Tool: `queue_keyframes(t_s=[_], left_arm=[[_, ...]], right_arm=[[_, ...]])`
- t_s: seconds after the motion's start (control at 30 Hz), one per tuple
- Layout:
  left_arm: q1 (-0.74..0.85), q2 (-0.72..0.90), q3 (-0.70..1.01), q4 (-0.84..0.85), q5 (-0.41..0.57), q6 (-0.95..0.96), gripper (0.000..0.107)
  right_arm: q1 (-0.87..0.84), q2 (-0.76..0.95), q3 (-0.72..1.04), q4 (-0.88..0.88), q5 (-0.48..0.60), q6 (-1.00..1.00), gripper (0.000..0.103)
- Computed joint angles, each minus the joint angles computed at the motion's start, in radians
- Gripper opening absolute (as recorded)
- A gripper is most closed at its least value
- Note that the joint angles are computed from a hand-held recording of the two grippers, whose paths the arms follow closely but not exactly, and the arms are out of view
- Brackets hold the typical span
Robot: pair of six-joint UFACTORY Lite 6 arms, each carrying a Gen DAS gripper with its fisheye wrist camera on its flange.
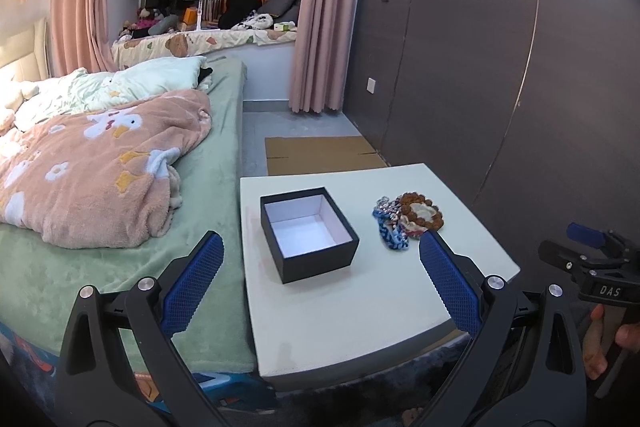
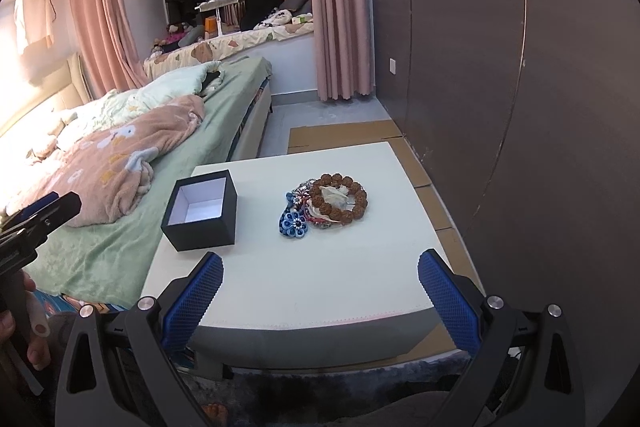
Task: Organize jewelry
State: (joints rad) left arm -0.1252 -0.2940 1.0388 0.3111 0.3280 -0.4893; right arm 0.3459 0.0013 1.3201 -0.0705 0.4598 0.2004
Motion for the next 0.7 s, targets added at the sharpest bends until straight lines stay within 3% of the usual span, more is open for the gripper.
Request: queue_keyframes(t_s=[0.47,0.63,0.7], left_arm=[[-0.064,0.333,0.358,0.025,-0.003,-0.022,0.098],[-0.069,0.534,0.555,-0.139,0.012,0.122,0.098],[-0.071,0.612,0.638,-0.222,0.030,0.204,0.098]], right_arm=[[-0.150,0.270,0.263,0.295,-0.059,-0.260,0.096],[-0.186,0.424,0.420,0.288,-0.027,-0.243,0.096],[-0.219,0.503,0.513,0.378,0.023,-0.312,0.095]])
